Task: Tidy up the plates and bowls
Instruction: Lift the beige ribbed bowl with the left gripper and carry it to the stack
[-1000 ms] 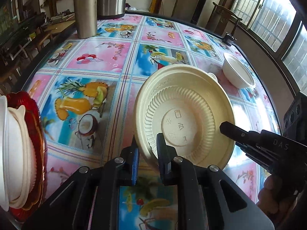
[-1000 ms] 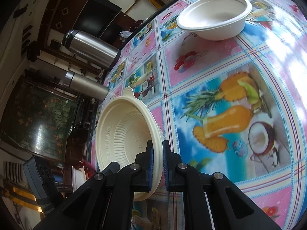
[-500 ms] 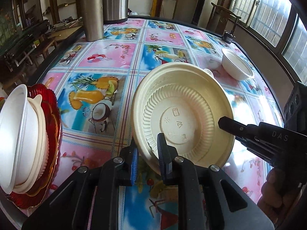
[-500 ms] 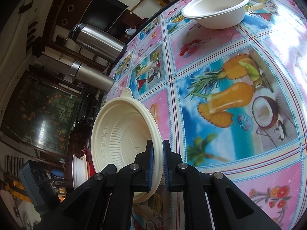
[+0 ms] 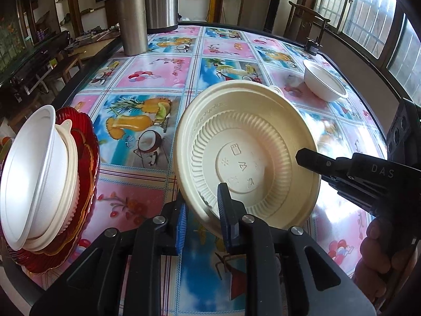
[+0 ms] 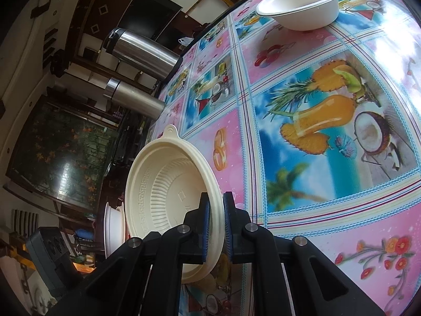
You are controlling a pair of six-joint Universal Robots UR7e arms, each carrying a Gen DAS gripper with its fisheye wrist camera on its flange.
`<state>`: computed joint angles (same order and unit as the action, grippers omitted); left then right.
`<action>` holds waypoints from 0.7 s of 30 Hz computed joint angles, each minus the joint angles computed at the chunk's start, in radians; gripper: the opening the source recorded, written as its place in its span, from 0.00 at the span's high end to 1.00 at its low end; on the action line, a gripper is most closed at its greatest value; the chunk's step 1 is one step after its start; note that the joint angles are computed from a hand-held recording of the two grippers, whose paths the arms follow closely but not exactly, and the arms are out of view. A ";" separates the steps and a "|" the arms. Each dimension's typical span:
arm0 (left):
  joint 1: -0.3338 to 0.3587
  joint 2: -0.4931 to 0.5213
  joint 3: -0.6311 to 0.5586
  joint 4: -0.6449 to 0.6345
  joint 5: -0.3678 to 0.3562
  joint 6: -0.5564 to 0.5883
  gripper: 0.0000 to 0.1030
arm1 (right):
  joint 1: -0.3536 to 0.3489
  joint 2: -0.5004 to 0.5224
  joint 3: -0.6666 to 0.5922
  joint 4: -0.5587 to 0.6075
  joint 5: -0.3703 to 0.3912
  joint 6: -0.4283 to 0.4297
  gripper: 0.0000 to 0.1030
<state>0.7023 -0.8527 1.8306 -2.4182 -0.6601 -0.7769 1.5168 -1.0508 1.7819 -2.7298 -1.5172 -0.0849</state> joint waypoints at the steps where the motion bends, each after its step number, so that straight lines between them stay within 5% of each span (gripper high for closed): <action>1: -0.001 -0.001 0.001 0.005 0.001 -0.002 0.80 | -0.001 -0.001 0.002 0.001 0.002 -0.002 0.89; 21: -0.016 -0.079 0.096 0.045 -0.001 -0.056 0.78 | 0.035 0.025 0.016 0.025 -0.028 -0.109 0.90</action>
